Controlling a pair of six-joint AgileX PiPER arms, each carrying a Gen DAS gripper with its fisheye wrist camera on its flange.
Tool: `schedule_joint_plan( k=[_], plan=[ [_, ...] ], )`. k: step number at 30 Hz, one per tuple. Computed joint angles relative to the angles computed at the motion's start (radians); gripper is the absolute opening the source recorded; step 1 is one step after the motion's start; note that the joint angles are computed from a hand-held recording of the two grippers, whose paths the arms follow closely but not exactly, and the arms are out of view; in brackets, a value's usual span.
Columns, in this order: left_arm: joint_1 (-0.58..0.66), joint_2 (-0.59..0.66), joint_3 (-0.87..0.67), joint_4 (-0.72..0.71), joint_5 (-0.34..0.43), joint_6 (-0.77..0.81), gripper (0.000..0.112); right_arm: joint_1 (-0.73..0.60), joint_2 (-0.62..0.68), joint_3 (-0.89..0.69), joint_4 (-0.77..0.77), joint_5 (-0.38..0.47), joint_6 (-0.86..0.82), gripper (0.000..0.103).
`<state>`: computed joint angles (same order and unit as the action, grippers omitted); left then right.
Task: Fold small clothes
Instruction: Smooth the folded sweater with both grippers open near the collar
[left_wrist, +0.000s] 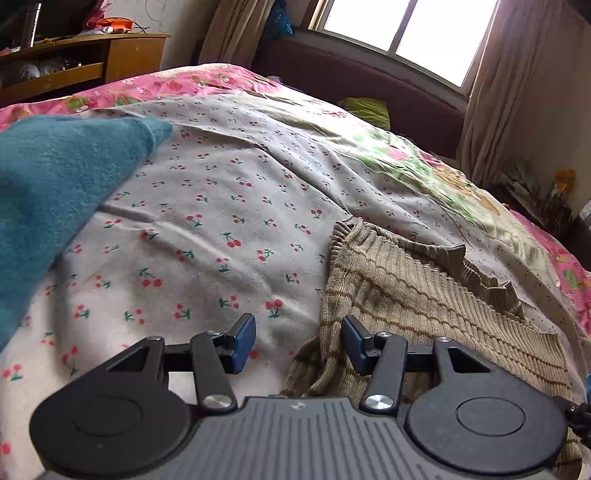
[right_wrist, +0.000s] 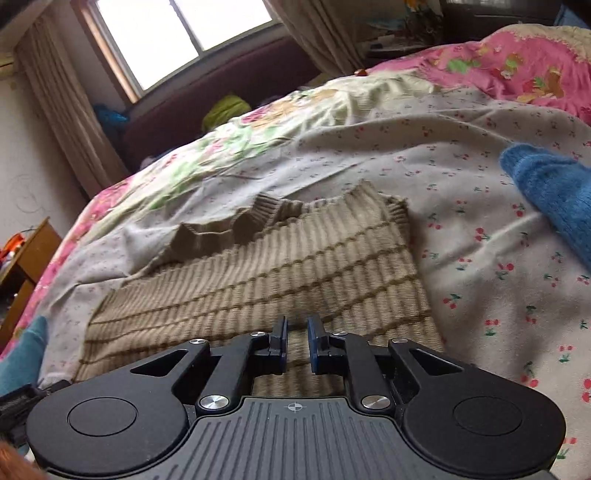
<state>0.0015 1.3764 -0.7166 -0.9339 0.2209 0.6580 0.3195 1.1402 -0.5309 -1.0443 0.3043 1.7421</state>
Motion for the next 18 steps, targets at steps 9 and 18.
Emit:
schedule_joint_plan(
  k=[9, 18],
  plan=[
    [-0.046, -0.022, -0.018, 0.17, 0.06, -0.291, 0.063, 0.089, 0.138, -0.199, 0.316, 0.023, -0.43, 0.015],
    [0.062, 0.061, 0.008, -0.22, 0.171, 0.031, 0.064, 0.148, 0.458, -0.617, 0.823, 0.132, -1.084, 0.025]
  ],
)
